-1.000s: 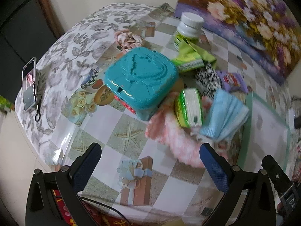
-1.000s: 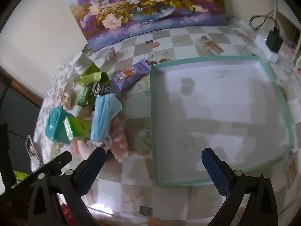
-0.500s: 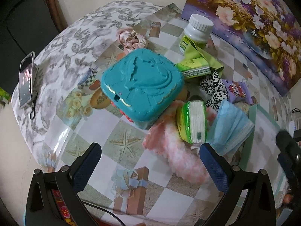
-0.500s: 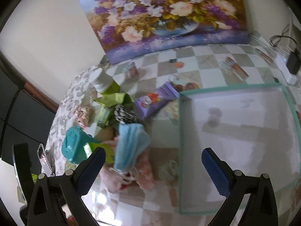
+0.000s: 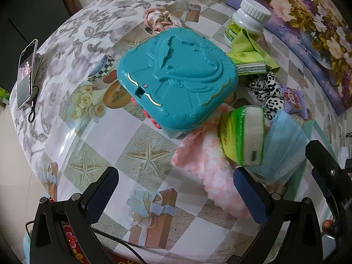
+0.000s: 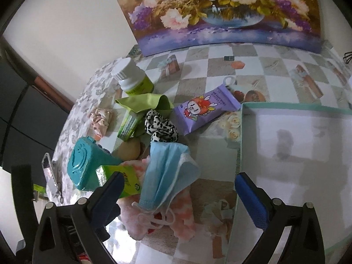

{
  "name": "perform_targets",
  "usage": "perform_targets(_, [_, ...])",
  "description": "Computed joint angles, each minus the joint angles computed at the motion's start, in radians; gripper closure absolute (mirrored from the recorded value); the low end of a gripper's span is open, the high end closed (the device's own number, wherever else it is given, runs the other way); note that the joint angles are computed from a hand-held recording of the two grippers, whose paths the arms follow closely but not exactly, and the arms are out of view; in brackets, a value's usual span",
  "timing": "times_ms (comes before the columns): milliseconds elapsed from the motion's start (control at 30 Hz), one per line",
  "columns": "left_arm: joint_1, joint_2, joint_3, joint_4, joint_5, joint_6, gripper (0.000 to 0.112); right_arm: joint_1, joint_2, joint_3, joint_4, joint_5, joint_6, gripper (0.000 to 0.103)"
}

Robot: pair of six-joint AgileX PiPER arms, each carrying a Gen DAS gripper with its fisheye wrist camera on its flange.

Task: Organize soft objects
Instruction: 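Grasp the pink towel with the left tool while the right tool grasps the blue mask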

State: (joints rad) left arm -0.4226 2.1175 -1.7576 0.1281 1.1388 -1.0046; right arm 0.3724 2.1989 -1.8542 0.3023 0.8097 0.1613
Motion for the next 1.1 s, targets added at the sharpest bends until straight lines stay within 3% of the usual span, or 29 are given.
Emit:
perform_targets(67, [0.008,0.007,0.0,-0.009,-0.011,0.006,0.009,-0.011,0.014,-0.002,0.025,0.002,-0.007,0.012])
perform_targets(233, [0.032,0.038,0.001,-0.073,-0.06,0.053,0.01,-0.037,0.055,-0.014,0.096,0.014,-0.029,0.017])
perform_targets(433, [0.056,0.078,-0.021,-0.103,-0.093,0.076,0.023,-0.039,0.089,-0.041,0.159,0.04,-0.084,0.031])
perform_targets(533, [0.072,0.105,-0.038,-0.15,-0.104,0.115,0.034,-0.025,0.1,-0.06,0.15,0.05,-0.091,0.037])
perform_targets(633, [0.081,0.122,-0.039,-0.199,-0.117,0.158,0.05,-0.021,0.106,-0.066,0.161,0.057,-0.108,0.05])
perform_targets(733, [0.082,0.137,-0.038,-0.223,-0.14,0.176,0.069,-0.017,0.104,-0.062,0.164,0.052,-0.123,0.057])
perform_targets(800, [0.075,0.143,-0.044,-0.222,-0.145,0.173,0.089,-0.018,0.098,-0.055,0.19,0.045,-0.15,0.062])
perform_targets(867, [0.073,0.144,-0.048,-0.219,-0.145,0.177,0.099,-0.013,0.081,-0.038,0.188,0.022,-0.152,0.071])
perform_targets(1100, [0.064,0.111,-0.039,-0.219,-0.15,0.173,0.105,-0.002,0.072,-0.037,0.193,0.011,-0.183,0.08])
